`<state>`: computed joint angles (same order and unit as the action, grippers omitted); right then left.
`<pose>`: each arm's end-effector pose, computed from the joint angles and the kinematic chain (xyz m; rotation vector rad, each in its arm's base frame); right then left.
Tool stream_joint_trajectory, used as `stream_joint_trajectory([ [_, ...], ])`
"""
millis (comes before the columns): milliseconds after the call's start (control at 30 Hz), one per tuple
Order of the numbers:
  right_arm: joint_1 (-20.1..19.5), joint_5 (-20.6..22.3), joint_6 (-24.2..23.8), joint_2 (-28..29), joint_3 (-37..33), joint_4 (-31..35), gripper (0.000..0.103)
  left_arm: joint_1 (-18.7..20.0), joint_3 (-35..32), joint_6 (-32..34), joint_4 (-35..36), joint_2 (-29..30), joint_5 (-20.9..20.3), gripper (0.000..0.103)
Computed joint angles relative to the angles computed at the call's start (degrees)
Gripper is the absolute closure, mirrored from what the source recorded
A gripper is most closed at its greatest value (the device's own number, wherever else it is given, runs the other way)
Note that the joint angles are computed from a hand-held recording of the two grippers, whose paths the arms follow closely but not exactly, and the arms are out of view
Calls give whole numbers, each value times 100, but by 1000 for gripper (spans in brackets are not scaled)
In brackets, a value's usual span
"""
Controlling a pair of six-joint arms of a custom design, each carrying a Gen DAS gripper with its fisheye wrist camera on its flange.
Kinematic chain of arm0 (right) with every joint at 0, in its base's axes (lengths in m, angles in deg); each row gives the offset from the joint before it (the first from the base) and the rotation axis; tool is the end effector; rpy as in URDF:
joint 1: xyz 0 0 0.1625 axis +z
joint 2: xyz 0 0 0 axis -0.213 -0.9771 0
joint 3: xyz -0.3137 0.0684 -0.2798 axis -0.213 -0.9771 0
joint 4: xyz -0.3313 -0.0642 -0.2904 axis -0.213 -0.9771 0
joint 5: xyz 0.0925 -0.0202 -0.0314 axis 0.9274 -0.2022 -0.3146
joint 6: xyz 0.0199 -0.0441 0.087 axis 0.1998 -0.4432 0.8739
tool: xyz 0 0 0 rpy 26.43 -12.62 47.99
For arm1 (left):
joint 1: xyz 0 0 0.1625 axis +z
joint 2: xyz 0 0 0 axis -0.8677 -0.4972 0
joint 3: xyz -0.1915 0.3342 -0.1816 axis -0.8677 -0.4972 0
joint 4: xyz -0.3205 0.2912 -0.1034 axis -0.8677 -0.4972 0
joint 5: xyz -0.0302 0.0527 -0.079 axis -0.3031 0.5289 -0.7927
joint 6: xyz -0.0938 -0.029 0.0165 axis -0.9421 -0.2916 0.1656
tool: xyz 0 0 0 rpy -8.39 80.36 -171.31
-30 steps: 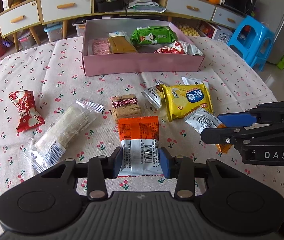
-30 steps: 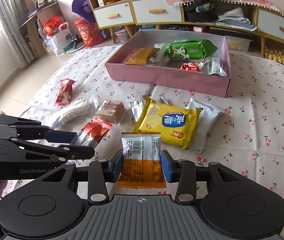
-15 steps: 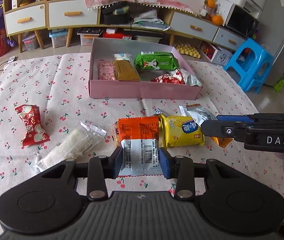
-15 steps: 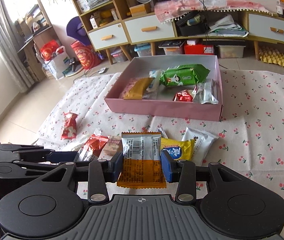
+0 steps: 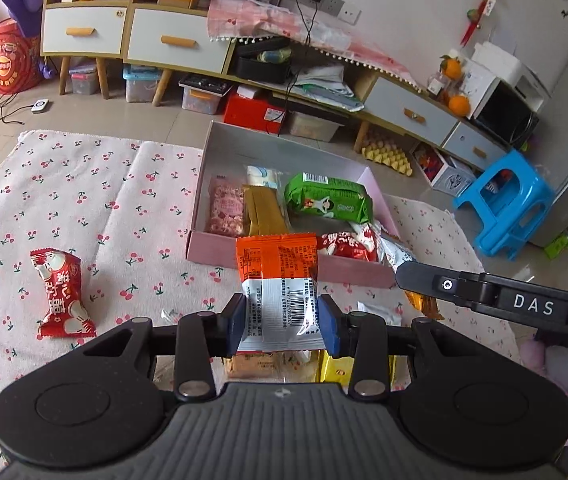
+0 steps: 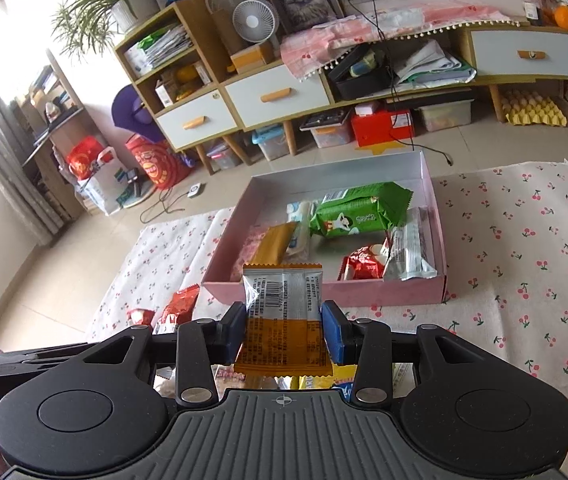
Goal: Organize snacks
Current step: 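Carry both packets over the pink box, then lower both packets into the pink box and open both grippers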
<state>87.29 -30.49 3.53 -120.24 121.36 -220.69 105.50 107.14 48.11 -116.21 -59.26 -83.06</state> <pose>-0.0187 -0.5343 0.3165 0.0061 -2.4453 1.2439 -0.3516 -0.5997 -0.0353 0.8473 2.7147 -0.6054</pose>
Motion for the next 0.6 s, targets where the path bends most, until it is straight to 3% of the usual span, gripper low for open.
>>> stream_joint_trajectory([
  [467, -468, 578, 1194, 385, -558, -106, 63, 298, -827, -288, -620, 704, -199, 68],
  [600, -550, 683, 1572, 521, -725, -84, 63, 333, -947, -534, -774, 851, -59, 68],
])
